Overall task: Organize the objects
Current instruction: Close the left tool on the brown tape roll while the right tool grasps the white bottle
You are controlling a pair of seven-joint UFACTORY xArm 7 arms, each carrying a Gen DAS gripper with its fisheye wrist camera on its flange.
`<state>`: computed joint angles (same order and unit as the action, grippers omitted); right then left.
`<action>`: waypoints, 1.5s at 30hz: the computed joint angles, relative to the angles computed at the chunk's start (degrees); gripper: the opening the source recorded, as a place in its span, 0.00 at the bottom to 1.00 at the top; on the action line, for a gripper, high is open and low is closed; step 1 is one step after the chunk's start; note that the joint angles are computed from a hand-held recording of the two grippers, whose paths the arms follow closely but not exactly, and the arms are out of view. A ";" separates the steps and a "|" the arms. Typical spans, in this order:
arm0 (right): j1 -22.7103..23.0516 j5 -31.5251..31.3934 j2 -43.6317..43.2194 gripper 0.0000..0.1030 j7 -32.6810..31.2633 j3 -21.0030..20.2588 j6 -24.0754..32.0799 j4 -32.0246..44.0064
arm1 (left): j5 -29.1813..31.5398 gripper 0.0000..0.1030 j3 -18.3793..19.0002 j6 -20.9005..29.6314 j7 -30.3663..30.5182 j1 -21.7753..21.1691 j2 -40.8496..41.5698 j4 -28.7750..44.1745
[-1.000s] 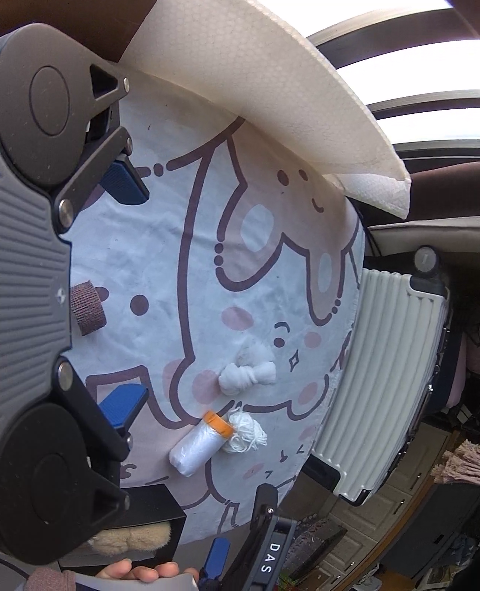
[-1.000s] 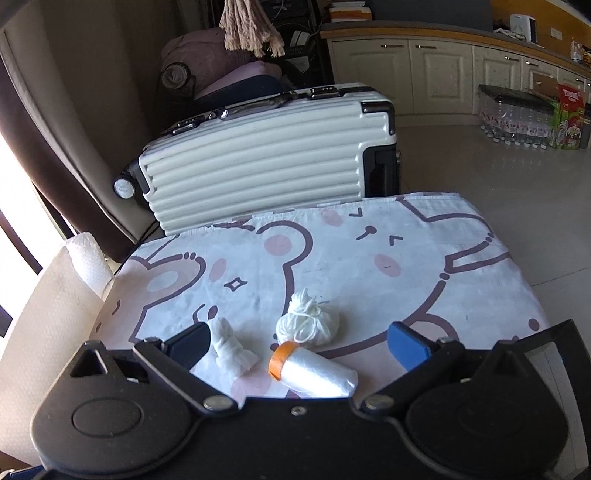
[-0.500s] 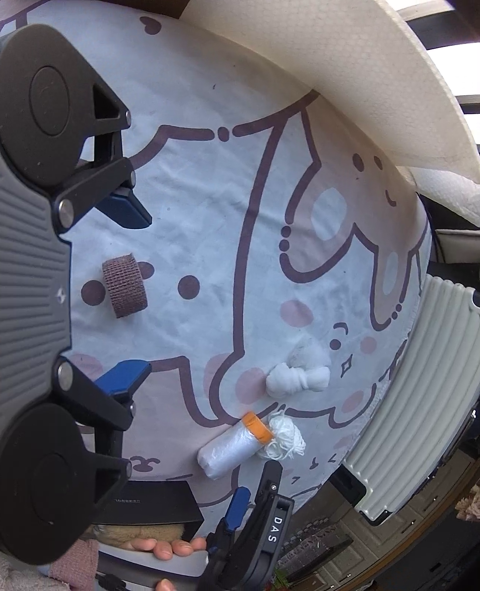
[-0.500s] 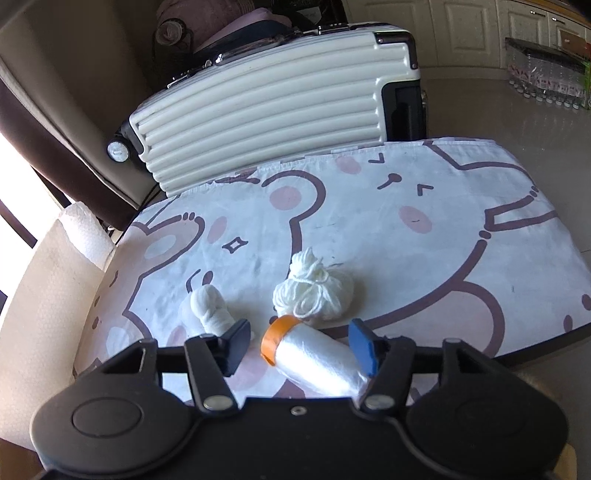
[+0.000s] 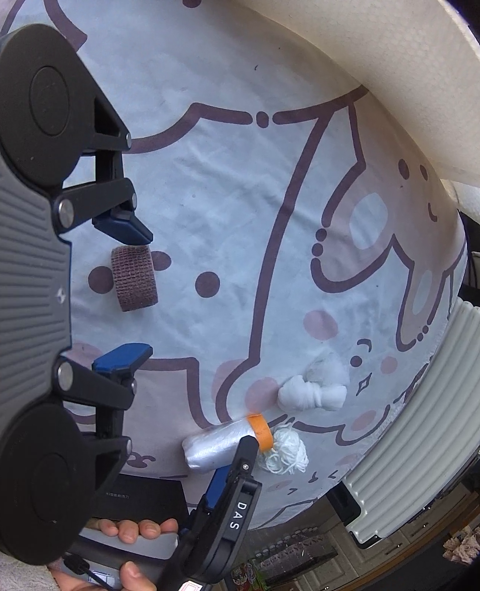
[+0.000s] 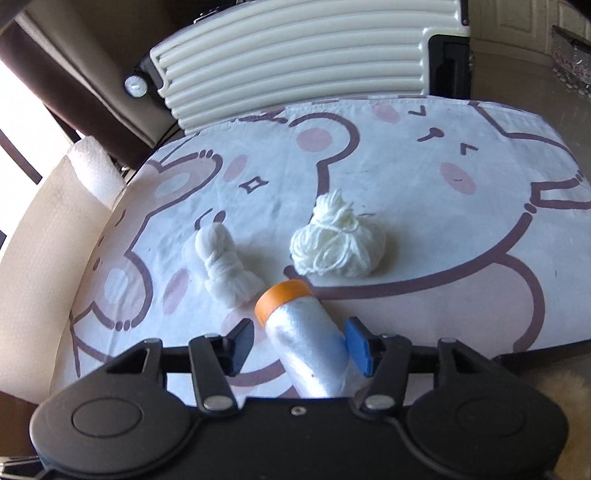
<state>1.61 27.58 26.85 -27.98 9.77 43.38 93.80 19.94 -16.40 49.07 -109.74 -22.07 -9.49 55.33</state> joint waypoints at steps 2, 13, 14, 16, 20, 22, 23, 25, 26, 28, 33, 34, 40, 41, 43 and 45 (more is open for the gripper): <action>-0.44 -0.25 0.37 0.55 -0.45 0.29 4.40 1.63 | 0.35 0.55 0.00 0.35 0.14 0.05 0.30 0.26; 2.14 -3.79 1.72 0.45 4.57 -1.75 11.89 4.87 | 6.39 0.50 0.28 2.76 -2.99 0.48 1.34 0.82; 2.20 -3.96 1.84 0.45 5.24 -1.75 11.74 4.88 | 7.16 0.49 0.16 3.66 -3.46 0.52 1.34 0.98; 2.45 -4.50 1.96 0.46 6.42 -1.78 11.16 4.70 | 8.57 0.49 0.05 5.03 -3.94 0.53 1.25 1.12; 2.83 -5.72 2.17 0.44 8.69 -1.88 10.17 4.36 | 9.52 0.51 0.04 6.87 -3.83 0.31 1.07 1.65; 2.67 -5.83 2.23 0.43 9.15 -1.73 10.34 4.49 | 9.56 0.51 0.07 7.85 -2.53 0.11 1.37 2.32; 2.61 -5.92 2.18 0.43 9.39 -1.71 10.46 4.50 | 9.46 0.51 0.09 8.35 -1.76 -0.03 1.58 2.65; 2.51 -6.15 1.90 0.42 9.50 -1.66 10.74 4.29 | 8.86 0.51 0.29 8.95 0.40 -0.36 2.12 3.34; 2.47 -6.42 1.70 0.42 9.17 -1.61 11.15 4.15 | 8.38 0.51 0.43 9.18 1.60 -0.53 2.48 3.73; 2.29 -6.77 1.01 0.42 8.30 -1.57 12.13 3.54 | 7.04 0.51 0.77 9.37 4.77 -0.95 3.41 4.55; 1.85 -7.54 -1.39 0.42 6.64 -2.10 15.12 1.24 | 4.38 0.51 1.48 10.23 10.64 -1.97 5.78 6.65; 1.80 -7.84 -1.94 0.42 6.02 -2.21 15.94 0.77 | 3.90 0.51 1.63 10.34 11.45 -2.15 6.20 6.99; 1.83 -9.06 -4.79 0.42 1.52 -2.71 20.59 -1.51 | 3.44 0.50 2.31 10.25 11.99 -2.79 7.20 7.60; 2.05 -9.20 -5.13 0.42 1.31 -2.88 20.33 -2.03 | 3.52 0.50 2.38 10.38 11.86 -2.83 7.37 7.78; 2.30 -9.01 -5.20 0.42 1.98 -3.22 20.10 -2.21 | 3.52 0.50 2.53 10.64 12.12 -2.95 7.80 8.16; 2.52 -8.83 -5.06 0.42 2.96 -3.42 19.65 -2.20 | 3.24 0.50 2.72 11.04 12.93 -3.06 8.29 8.50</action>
